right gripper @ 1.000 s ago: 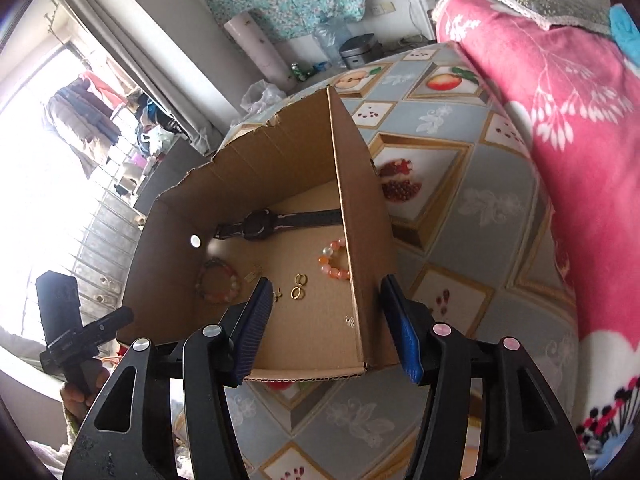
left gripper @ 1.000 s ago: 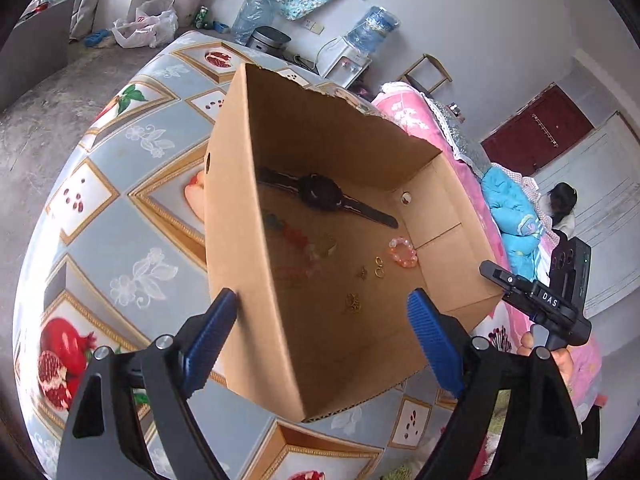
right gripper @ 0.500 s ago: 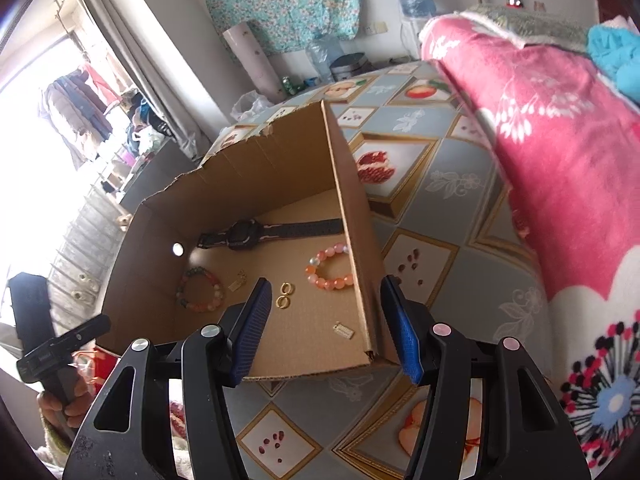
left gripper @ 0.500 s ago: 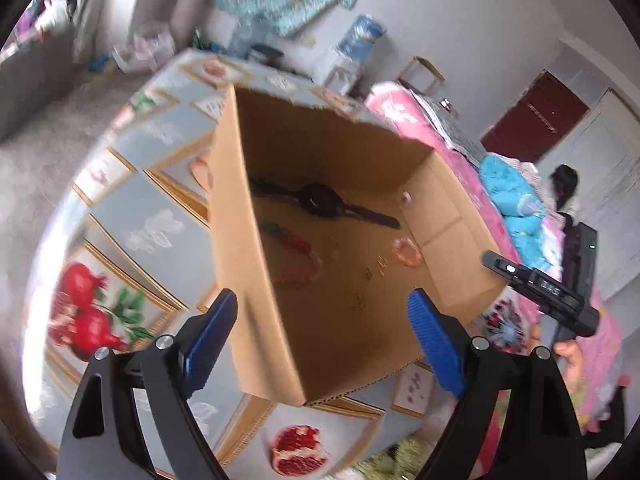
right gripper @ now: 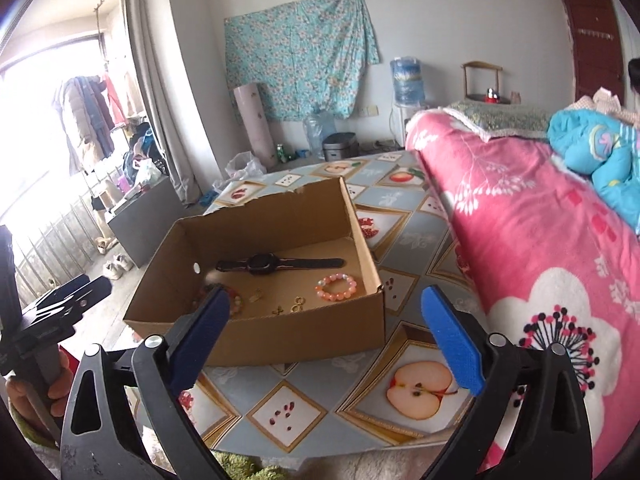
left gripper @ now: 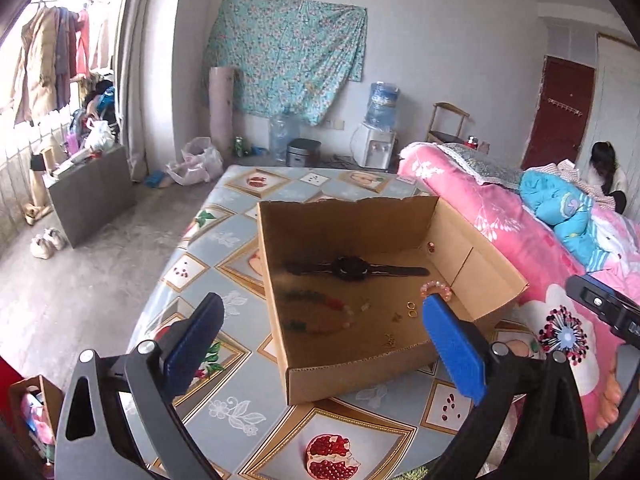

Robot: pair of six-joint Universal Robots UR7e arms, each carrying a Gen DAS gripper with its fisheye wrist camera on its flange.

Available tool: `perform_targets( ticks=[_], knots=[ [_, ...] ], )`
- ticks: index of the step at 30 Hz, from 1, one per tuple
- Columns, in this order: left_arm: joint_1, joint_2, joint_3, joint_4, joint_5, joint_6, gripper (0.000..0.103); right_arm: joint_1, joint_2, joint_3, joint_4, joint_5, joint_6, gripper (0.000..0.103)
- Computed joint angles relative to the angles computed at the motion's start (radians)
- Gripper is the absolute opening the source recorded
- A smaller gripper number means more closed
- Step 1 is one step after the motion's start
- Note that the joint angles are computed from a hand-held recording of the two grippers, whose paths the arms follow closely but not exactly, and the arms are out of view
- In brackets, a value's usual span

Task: Organize jewelry

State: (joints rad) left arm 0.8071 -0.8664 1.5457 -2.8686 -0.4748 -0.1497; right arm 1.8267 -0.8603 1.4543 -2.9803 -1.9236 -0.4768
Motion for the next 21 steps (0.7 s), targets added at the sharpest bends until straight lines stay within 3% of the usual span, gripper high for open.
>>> perform_targets(
  ticks=[5,8,12,16,21],
  knots=[
    [-0.03,0.027,0.0,0.006,0.083,0.006,0.098,0.029,-0.001,0.05,-0.092,-0.067,-0.054,0.095],
    [-0.04,0.04,0.004,0.021,0.13,-0.025,0.098,0.031,-0.01,0.072,-0.088,-0.073,-0.015,0.095],
    [-0.035,0.024,0.014,0.132,0.084,-0.147,0.098,0.038,-0.002,0.073,-0.035,-0.144,0.052,0.095],
    [-0.016,0.02,-0.016,0.375,0.045,-0.329,0.098,0.045,0.019,0.065,-0.007,-0.232,0.06,0.095],
    [-0.009,0.023,-0.029,0.496,0.034,-0.424,0.098,0.041,0.032,0.057,0.037,-0.266,0.075,0.095]
  ],
)
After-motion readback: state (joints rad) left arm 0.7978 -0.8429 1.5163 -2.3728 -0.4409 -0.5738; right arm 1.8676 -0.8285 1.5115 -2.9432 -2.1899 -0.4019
